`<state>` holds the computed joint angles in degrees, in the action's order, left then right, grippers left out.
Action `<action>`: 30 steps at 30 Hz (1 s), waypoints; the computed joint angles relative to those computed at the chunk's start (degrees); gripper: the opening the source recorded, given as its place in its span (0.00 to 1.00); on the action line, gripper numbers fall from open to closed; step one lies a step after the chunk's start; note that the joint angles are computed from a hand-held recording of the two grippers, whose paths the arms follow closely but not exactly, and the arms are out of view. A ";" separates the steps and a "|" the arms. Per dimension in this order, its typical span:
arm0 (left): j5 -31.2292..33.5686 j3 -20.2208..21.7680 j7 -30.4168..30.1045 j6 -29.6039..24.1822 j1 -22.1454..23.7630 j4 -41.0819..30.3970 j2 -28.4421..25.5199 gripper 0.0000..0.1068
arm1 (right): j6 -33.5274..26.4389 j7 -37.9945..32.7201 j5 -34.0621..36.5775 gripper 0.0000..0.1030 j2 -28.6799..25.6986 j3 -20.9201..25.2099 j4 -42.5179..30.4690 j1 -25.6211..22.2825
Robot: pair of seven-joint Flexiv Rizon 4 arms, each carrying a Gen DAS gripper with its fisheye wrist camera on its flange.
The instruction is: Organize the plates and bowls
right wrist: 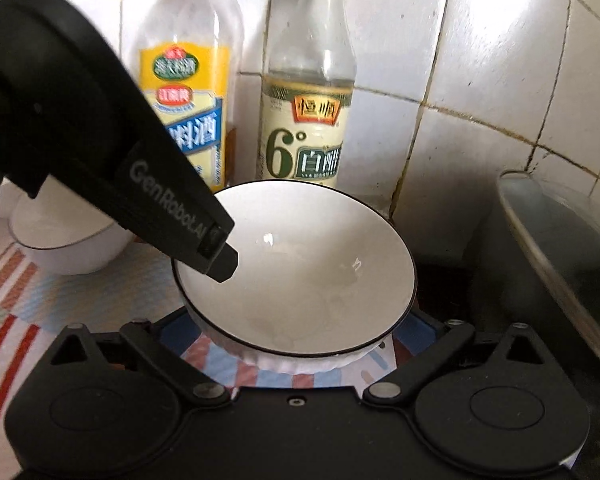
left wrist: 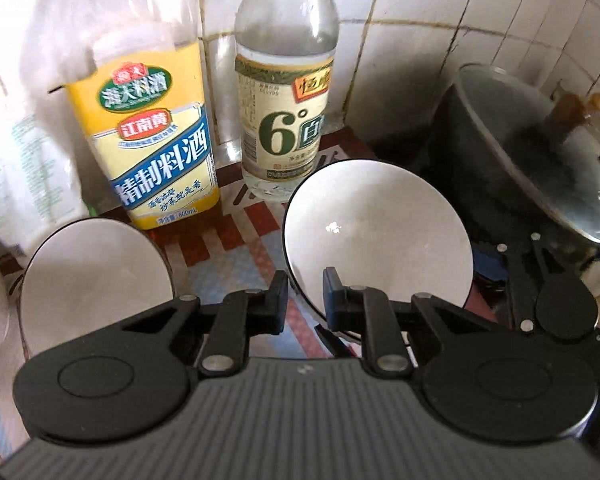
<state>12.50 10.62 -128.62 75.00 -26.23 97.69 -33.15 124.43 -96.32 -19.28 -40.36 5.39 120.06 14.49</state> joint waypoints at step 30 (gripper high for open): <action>6.62 -10.78 -1.95 -8.52 -0.69 12.32 15.29 0.15 | 4.17 -2.72 10.07 0.99 20.20 1.99 26.95 -0.28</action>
